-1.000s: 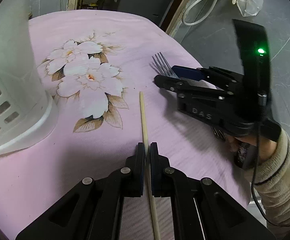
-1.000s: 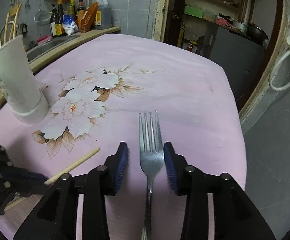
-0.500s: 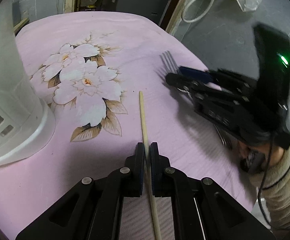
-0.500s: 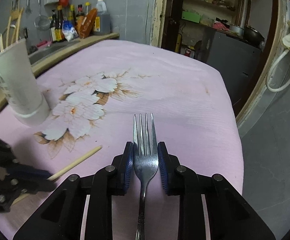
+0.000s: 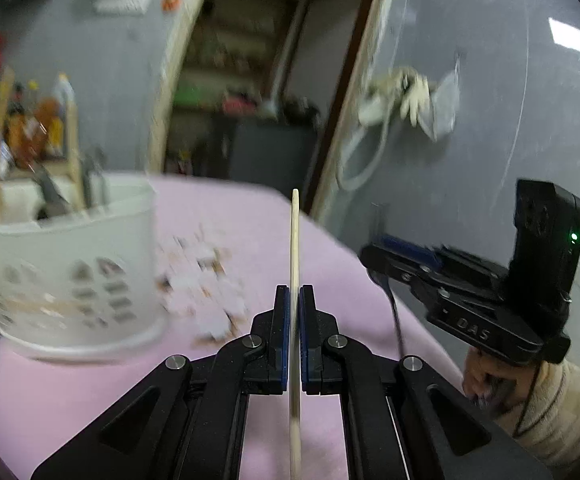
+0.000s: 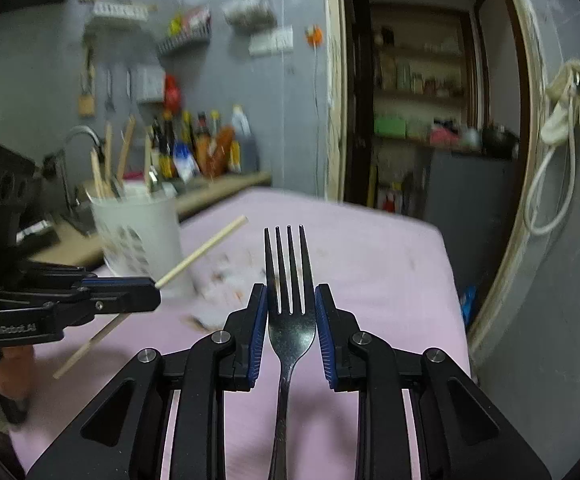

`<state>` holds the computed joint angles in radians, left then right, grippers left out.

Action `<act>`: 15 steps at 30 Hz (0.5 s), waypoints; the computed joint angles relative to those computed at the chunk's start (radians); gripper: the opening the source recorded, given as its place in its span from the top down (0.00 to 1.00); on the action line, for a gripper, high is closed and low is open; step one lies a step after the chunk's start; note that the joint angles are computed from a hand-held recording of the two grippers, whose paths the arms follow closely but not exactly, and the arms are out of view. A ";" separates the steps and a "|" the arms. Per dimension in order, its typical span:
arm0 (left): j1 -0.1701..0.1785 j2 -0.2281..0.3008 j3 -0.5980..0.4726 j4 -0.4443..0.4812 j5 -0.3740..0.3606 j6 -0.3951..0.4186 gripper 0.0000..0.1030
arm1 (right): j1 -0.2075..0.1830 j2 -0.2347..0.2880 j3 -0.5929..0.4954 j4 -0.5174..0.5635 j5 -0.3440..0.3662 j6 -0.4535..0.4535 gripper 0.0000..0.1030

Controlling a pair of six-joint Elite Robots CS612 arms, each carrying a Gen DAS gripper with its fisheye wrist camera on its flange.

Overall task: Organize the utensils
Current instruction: 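Lift the fork and chopstick and carry both over the white caddy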

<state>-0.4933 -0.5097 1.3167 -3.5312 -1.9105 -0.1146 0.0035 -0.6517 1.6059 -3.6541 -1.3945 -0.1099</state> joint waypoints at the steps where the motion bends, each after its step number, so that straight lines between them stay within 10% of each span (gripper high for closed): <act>1: 0.000 0.002 0.002 -0.041 0.024 -0.005 0.98 | 0.003 0.000 -0.002 -0.022 0.000 0.004 0.80; 15: 0.026 0.001 0.007 -0.220 0.172 -0.083 0.98 | 0.038 0.026 -0.096 -0.060 0.057 0.013 0.98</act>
